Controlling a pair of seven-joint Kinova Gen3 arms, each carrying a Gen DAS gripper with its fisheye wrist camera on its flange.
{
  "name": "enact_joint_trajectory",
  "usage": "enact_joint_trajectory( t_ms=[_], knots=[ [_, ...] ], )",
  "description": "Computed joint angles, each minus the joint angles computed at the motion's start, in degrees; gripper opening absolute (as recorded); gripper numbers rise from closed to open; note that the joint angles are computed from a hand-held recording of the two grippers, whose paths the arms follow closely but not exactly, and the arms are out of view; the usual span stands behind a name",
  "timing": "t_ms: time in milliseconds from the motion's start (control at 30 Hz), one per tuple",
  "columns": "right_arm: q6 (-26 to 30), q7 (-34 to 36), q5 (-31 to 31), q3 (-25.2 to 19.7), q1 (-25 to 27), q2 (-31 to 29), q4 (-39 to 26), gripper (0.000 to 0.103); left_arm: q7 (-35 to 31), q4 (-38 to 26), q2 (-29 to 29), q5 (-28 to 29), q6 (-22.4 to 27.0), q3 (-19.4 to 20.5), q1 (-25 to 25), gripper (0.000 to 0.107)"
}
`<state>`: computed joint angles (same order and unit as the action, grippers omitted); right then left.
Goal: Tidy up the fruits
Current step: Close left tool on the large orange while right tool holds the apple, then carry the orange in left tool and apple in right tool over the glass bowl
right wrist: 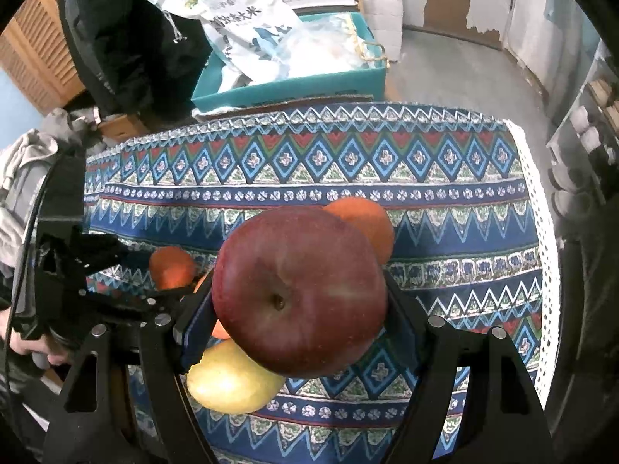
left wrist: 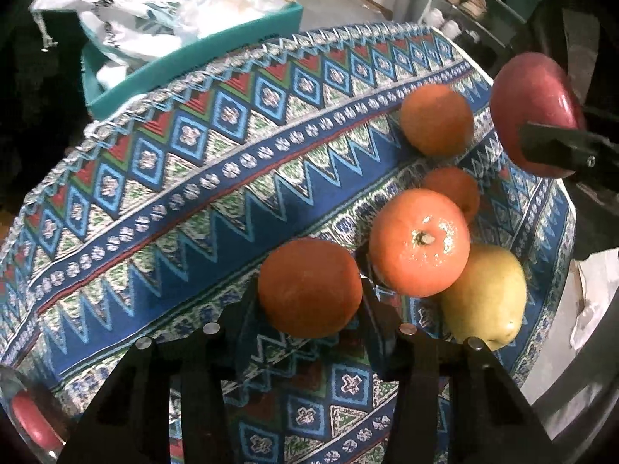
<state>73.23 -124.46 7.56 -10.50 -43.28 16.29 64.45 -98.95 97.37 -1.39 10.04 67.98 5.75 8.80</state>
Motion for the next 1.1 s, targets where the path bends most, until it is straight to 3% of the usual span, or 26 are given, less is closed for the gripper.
enact_joint_trajectory(
  t_ms=[233, 700, 1100],
  knots=[
    [-0.7, 0.0, 2.2, -0.2, -1.6, -0.8, -1.5, 0.077, 1.0, -2.7, -3.5, 1.9, 2.0, -0.9, -1.0, 0.048],
    [-1.4, -0.4, 6.6, -0.6, -5.9, -1.7, -6.8, 0.077, 5.6, -7.7, -9.6, -1.9, 2.9, 0.3, -0.3, 0.048],
    [-0.7, -0.3, 8.9, -0.5, -9.5, -0.9, -12.5, 0.077, 6.3, -11.7, -15.2, -1.4, 5.7, -1.4, -1.4, 0.048]
  ],
)
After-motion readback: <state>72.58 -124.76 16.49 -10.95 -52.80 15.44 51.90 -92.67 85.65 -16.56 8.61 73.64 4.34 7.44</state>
